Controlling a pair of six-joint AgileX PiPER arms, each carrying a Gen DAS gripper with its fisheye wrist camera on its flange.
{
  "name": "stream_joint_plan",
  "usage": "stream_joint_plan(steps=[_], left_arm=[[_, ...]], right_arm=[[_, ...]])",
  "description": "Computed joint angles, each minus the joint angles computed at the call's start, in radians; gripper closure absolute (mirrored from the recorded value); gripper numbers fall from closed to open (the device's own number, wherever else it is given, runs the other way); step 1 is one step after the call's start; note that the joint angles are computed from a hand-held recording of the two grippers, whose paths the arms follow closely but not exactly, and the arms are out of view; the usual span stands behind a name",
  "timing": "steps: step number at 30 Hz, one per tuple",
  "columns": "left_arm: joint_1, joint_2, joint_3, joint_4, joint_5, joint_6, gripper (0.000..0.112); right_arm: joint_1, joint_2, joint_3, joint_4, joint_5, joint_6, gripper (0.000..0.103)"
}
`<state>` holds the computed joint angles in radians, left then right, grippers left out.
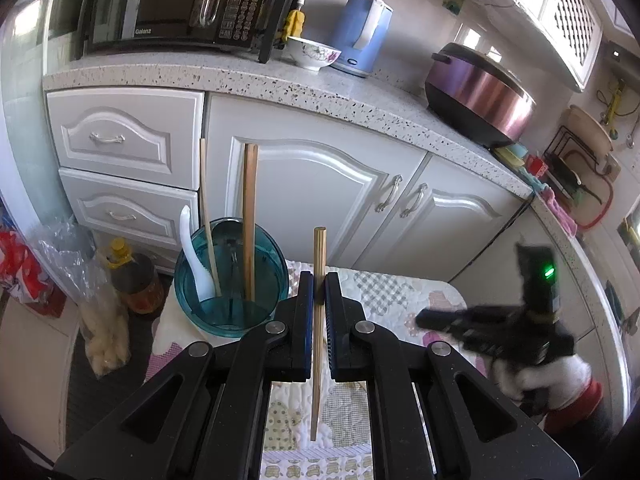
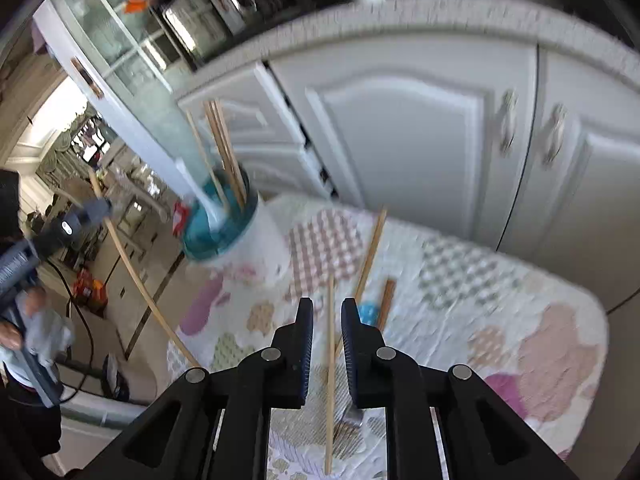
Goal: Organize utensils
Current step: 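Lower both held chopsticks toward the holder opening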
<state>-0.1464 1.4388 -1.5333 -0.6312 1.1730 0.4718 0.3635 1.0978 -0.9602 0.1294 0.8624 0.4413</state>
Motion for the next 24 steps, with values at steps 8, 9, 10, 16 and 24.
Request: stream_joint_plan(steps=[8, 9, 10, 16, 24], left_arm=[[0.014, 0.024, -0.018, 0.000, 0.009, -0.003, 0.108], [0.021, 0.029, -0.024, 0.000, 0.012, -0.003, 0.108], [0.026, 0.034, -0.029, -0.002, 0.015, -0.003, 0.108], [0.064, 0.065, -0.064, -0.013, 0.034, -0.002, 0.108], [0.079, 0.068, -0.066, -0.015, 0.037, 0.004, 0.108]], right_arm=[[0.038, 0.247, 0.037, 0.133, -0.181, -0.120, 0.081], [0.041, 0.294, 0.020, 0.141, -0.198, -0.137, 0.081], [0.042, 0.331, 0.003, 0.143, -0.207, -0.151, 0.081], [0.067, 0.560, -0.143, -0.005, -0.158, -0.092, 0.083], [0.007, 0.522, -0.093, 0.092, -0.162, -0.197, 0.098]])
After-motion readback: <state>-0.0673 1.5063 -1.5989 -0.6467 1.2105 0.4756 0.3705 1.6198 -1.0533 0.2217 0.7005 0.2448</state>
